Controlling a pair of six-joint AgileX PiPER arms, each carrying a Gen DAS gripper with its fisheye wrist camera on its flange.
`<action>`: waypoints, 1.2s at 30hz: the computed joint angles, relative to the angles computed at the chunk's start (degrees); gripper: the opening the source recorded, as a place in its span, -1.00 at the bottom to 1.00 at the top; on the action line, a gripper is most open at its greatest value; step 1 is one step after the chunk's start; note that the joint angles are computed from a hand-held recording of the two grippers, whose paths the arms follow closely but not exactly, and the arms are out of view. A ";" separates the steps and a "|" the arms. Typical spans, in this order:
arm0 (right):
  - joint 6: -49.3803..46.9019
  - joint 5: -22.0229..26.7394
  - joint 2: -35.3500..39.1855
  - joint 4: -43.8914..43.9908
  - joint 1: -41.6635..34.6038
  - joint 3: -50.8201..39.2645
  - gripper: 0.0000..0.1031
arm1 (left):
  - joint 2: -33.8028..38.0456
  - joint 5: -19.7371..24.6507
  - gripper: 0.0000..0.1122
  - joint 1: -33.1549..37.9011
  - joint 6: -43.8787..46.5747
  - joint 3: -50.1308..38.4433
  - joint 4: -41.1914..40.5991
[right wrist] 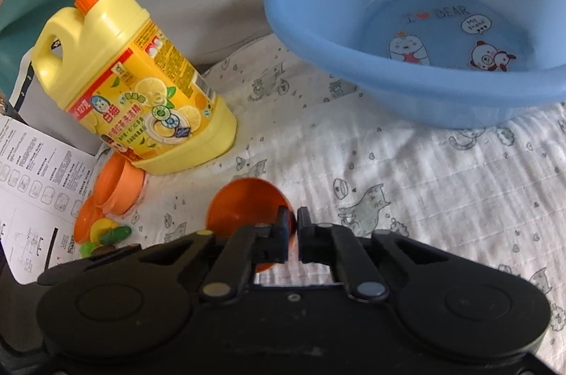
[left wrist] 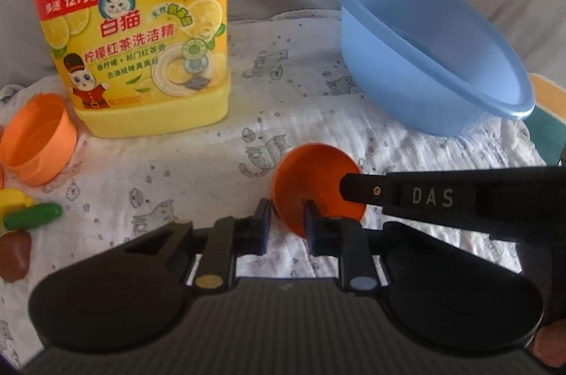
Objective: Organize plates and bowls
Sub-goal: 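Close the left tool on the orange cup rim while the right tool grips it too, then lift and carry the orange cup with both tools over the clear bowl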
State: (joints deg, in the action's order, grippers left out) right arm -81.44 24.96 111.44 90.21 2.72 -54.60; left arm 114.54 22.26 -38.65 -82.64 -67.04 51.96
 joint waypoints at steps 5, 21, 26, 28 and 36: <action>0.73 0.45 -1.54 -0.84 -0.20 1.66 -0.91 | -1.41 -0.08 -0.68 -0.53 0.05 1.48 -0.41; 2.09 2.46 -18.02 -5.47 -1.71 16.86 -0.91 | -13.14 6.76 -0.68 -8.73 -2.41 10.41 -4.22; 4.31 3.33 -26.41 -9.32 -2.70 23.74 -0.90 | -18.34 9.94 -0.67 -13.85 -6.34 14.85 -4.59; 5.88 3.65 -29.64 -11.31 -3.06 26.02 -0.90 | -19.97 11.07 -0.68 -15.83 -8.18 16.26 -4.69; 12.91 7.49 -41.88 -20.39 -6.44 33.31 -0.90 | -25.01 17.77 -0.67 -25.55 -14.70 19.05 -5.63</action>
State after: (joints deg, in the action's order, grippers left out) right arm -68.53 32.45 69.55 69.82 -3.72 -21.29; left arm 89.53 40.03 -64.21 -97.34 -47.99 46.33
